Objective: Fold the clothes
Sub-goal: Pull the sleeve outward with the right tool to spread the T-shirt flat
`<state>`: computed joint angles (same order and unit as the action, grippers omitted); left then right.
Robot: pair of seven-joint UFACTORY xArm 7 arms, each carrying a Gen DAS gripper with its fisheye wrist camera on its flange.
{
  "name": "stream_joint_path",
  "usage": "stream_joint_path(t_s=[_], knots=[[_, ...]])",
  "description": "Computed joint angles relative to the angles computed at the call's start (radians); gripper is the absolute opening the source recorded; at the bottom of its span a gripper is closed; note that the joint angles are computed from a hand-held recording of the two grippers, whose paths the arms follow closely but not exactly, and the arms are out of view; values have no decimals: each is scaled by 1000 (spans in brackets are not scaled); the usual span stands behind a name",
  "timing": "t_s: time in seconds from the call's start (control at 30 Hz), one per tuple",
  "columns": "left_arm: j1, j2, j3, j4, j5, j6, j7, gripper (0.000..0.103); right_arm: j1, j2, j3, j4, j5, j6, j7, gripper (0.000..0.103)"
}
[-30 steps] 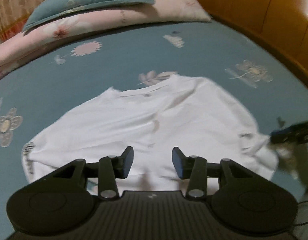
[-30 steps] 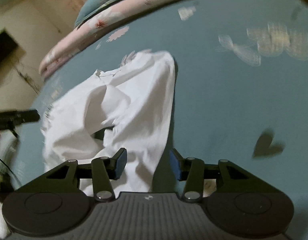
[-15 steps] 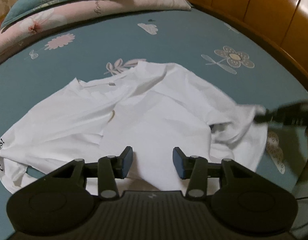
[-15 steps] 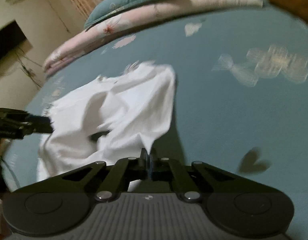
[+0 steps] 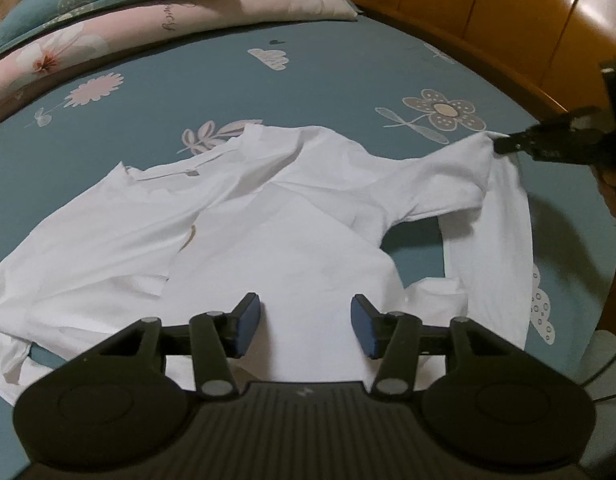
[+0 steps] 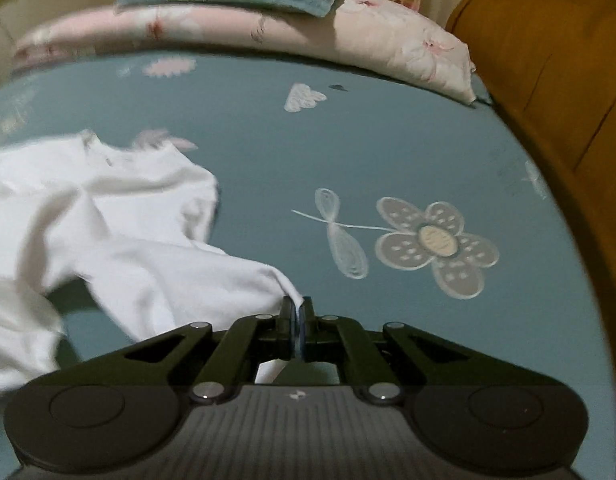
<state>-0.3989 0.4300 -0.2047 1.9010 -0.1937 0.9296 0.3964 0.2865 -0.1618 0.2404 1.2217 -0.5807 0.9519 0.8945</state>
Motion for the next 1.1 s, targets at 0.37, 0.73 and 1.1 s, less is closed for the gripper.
stream_joint_path(t_s=[0.37, 0.73, 1.1], knots=[[24, -18, -25, 2, -78, 25, 74, 56, 40, 80, 1, 101, -160, 287, -60, 2], [20, -15, -26, 13, -117, 60, 101, 56, 20, 96, -53, 134, -301, 404, -37, 11], [17, -17, -14, 4, -89, 58, 60, 56, -30, -90, -43, -88, -78, 164, 106, 41]])
